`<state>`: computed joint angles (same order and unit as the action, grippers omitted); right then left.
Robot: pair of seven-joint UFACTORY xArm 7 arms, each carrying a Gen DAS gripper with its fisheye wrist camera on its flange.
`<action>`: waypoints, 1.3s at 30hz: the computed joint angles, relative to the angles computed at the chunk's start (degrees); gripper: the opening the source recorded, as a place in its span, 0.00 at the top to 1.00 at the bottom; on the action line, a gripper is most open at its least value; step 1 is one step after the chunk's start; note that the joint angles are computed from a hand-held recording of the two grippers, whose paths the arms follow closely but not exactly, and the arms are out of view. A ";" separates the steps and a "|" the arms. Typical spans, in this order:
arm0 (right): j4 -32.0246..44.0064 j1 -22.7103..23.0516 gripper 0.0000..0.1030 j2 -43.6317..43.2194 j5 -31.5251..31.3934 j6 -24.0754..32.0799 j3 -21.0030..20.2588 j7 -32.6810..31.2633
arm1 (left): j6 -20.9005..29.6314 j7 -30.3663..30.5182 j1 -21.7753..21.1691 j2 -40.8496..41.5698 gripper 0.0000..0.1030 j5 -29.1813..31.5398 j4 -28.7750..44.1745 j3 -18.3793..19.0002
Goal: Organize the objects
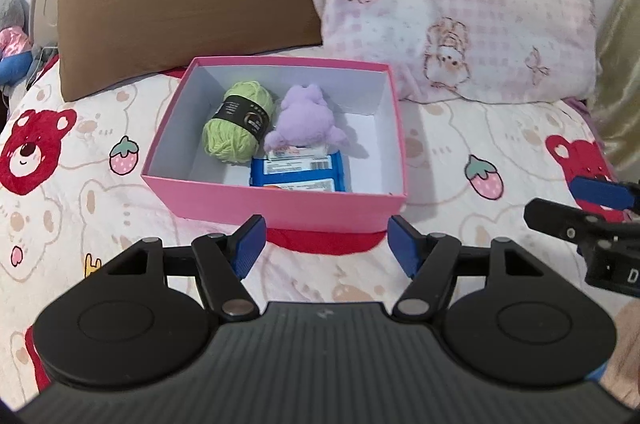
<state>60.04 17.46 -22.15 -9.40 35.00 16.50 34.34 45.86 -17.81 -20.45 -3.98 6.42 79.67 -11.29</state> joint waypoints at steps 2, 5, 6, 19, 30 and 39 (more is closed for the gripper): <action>-0.60 -0.45 0.27 -1.11 -0.67 0.91 0.65 1.32 | -0.04 -0.06 -0.32 -0.79 0.36 -1.12 -0.90 -0.19; -1.41 -1.44 0.24 -2.67 -2.54 2.44 1.89 3.47 | -0.70 -0.63 -0.71 -1.56 0.36 -1.83 -2.07 -0.61; -1.92 -1.42 0.21 -3.26 -2.84 2.76 1.93 3.51 | -0.78 -1.21 -0.82 -1.69 0.36 -1.40 -2.35 -0.86; -8.31 -3.62 0.07 -8.71 -4.39 2.88 3.83 7.14 | -2.62 -4.58 -1.66 -3.54 0.20 -1.04 -7.15 -1.85; -5.88 -1.79 0.07 -6.54 -4.37 6.94 3.96 9.21 | -0.70 -7.42 -1.41 -3.24 0.00 1.96 -7.41 -2.05; -4.21 -1.26 0.07 -5.27 -4.36 10.13 4.21 12.63 | 2.60 -8.89 -1.50 -2.52 0.00 1.83 -5.81 -1.89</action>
<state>55.83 16.19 -27.42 -13.76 45.13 20.71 46.97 48.45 -26.70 -21.95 -6.50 8.26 73.86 -13.17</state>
